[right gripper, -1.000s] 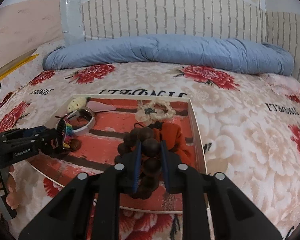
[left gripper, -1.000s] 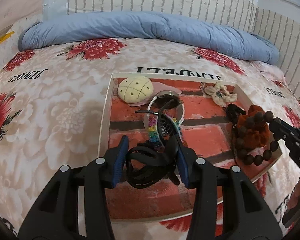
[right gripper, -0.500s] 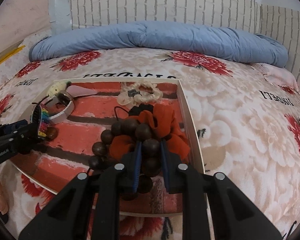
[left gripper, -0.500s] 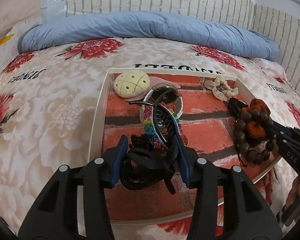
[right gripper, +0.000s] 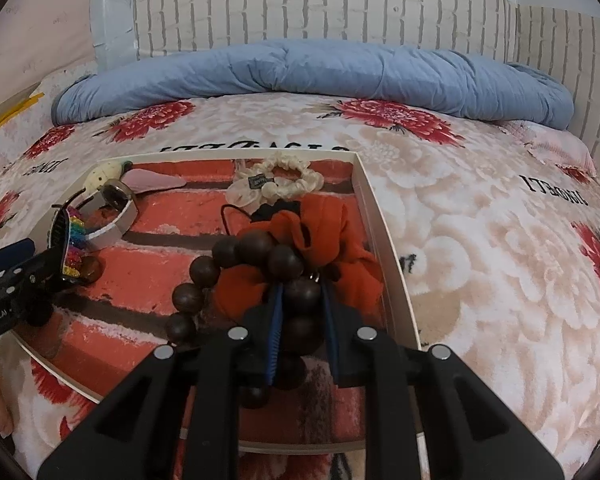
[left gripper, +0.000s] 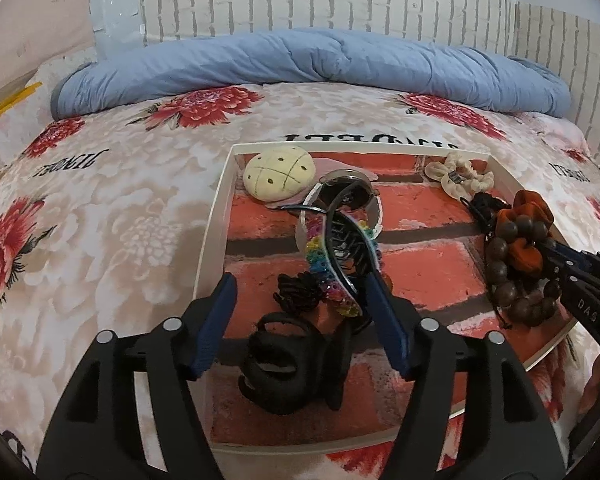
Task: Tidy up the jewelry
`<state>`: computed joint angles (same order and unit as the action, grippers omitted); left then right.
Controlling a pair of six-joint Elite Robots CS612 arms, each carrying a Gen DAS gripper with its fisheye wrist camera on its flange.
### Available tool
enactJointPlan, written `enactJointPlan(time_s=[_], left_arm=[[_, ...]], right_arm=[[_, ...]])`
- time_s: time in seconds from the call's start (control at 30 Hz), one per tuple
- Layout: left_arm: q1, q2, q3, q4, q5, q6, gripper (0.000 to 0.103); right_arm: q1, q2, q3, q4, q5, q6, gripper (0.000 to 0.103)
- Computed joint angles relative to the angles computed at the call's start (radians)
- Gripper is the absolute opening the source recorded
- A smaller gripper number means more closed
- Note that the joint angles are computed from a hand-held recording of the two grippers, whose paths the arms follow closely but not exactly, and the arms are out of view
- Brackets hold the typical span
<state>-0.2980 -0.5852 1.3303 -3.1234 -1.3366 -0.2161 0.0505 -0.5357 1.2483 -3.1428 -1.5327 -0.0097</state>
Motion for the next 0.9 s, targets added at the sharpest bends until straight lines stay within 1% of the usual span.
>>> enactJointPlan(time_s=[0.03, 0.07, 0.1, 0.13, 0.17, 0.2, 0.27, 0.33, 0.4, 0.43, 0.5, 0.6, 0.67, 0.73, 0.83, 0.9], left_arm=[[-0.001, 0.000, 0.001, -0.002, 0.006, 0.002, 0.070], [-0.003, -0.001, 0.003, -0.002, 0.012, 0.006, 0.070], [-0.004, -0.003, 0.005, -0.004, 0.013, 0.008, 0.072], [-0.004, -0.004, 0.008, -0.007, 0.012, 0.009, 0.074], [-0.005, -0.008, 0.014, -0.016, 0.010, 0.011, 0.076], [-0.006, -0.011, 0.022, -0.026, 0.012, 0.013, 0.079], [-0.011, -0.022, 0.042, -0.057, 0.023, 0.020, 0.085], [-0.016, -0.032, 0.062, -0.088, 0.032, 0.027, 0.094], [-0.020, -0.042, 0.087, -0.128, 0.033, 0.033, 0.098], [-0.021, -0.046, 0.094, -0.138, 0.033, 0.034, 0.098], [-0.028, -0.059, 0.115, -0.156, 0.051, 0.043, 0.098], [-0.039, -0.089, 0.154, -0.169, 0.086, 0.041, 0.098], [-0.043, -0.112, 0.191, -0.198, 0.105, 0.026, 0.098], [-0.043, -0.135, 0.229, -0.220, 0.105, 0.007, 0.098], [-0.037, -0.172, 0.291, -0.232, 0.081, -0.032, 0.098], [-0.040, -0.195, 0.333, -0.244, 0.098, -0.049, 0.098]], right_arm=[[0.000, 0.001, -0.001, -0.002, 0.001, 0.001, 0.021], [-0.001, 0.001, 0.000, -0.007, 0.002, 0.003, 0.025], [-0.001, -0.001, 0.004, -0.014, 0.000, 0.004, 0.034], [-0.001, -0.004, 0.010, -0.026, -0.002, 0.005, 0.038], [-0.002, -0.007, 0.015, -0.039, -0.004, 0.005, 0.047], [-0.002, -0.011, 0.022, -0.055, -0.011, 0.003, 0.052], [-0.004, -0.017, 0.034, -0.075, -0.005, 0.003, 0.057], [-0.006, -0.023, 0.050, -0.102, -0.007, 0.008, 0.066], [-0.006, -0.029, 0.068, -0.129, -0.018, 0.005, 0.079], [-0.005, -0.033, 0.078, -0.139, -0.024, 0.006, 0.081], [-0.003, -0.045, 0.100, -0.156, -0.034, 0.010, 0.091], [-0.002, -0.067, 0.133, -0.174, -0.036, 0.014, 0.096], [-0.004, -0.089, 0.172, -0.208, -0.029, 0.027, 0.099], [-0.007, -0.110, 0.208, -0.231, -0.011, 0.038, 0.099], [-0.009, -0.147, 0.280, -0.269, -0.014, 0.046, 0.099], [-0.012, -0.174, 0.334, -0.304, -0.008, 0.052, 0.099]])
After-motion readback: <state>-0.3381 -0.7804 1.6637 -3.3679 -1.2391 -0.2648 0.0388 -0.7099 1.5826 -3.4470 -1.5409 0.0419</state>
